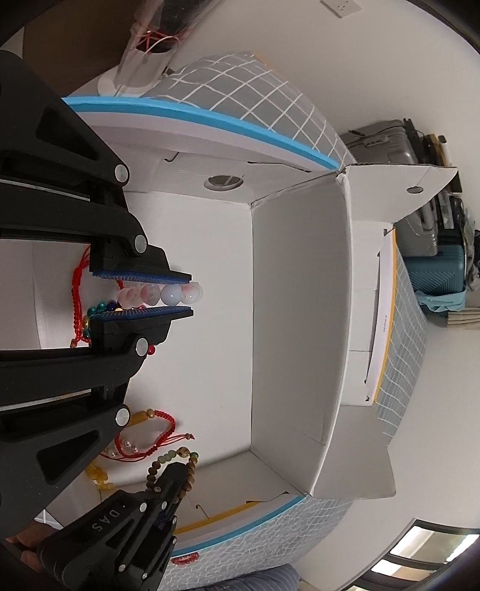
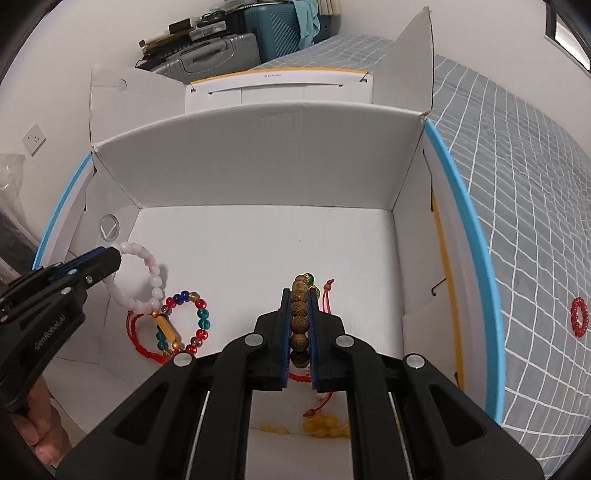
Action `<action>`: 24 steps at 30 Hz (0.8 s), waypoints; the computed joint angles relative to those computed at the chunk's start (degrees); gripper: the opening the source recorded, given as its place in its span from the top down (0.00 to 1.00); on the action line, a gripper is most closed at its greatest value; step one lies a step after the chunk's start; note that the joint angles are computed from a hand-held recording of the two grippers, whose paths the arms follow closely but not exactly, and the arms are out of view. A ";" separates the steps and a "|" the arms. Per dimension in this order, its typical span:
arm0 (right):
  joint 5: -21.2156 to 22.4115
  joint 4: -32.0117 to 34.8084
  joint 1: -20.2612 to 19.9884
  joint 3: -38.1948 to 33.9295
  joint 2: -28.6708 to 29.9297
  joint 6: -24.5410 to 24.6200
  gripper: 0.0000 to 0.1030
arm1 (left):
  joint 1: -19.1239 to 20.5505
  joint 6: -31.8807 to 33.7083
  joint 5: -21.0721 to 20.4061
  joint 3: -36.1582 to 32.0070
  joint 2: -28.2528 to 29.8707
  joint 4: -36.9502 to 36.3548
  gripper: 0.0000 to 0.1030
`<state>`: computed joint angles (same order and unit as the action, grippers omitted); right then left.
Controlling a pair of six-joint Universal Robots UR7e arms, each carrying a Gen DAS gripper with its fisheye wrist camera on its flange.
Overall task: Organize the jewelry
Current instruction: 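Open both tools to release the bead bracelets into the box, then move the right tool over the bed to the red bead bracelet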
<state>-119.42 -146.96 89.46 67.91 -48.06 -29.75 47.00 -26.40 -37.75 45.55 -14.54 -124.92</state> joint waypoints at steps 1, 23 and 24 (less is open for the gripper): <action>-0.10 0.05 0.06 -0.24 0.20 0.06 0.93 | -0.01 -0.08 0.04 -0.02 0.03 0.10 0.89; 3.99 -13.20 0.28 5.57 -5.62 -2.70 0.09 | -2.67 2.80 2.56 0.83 -0.52 -5.99 0.20; 4.10 -14.56 0.09 5.86 -6.06 -2.63 0.08 | -2.93 3.39 2.50 0.13 -0.09 -6.28 0.18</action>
<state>-115.32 -161.52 89.55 73.77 -54.13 -32.39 44.08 -23.01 -35.25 45.68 -14.63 -131.19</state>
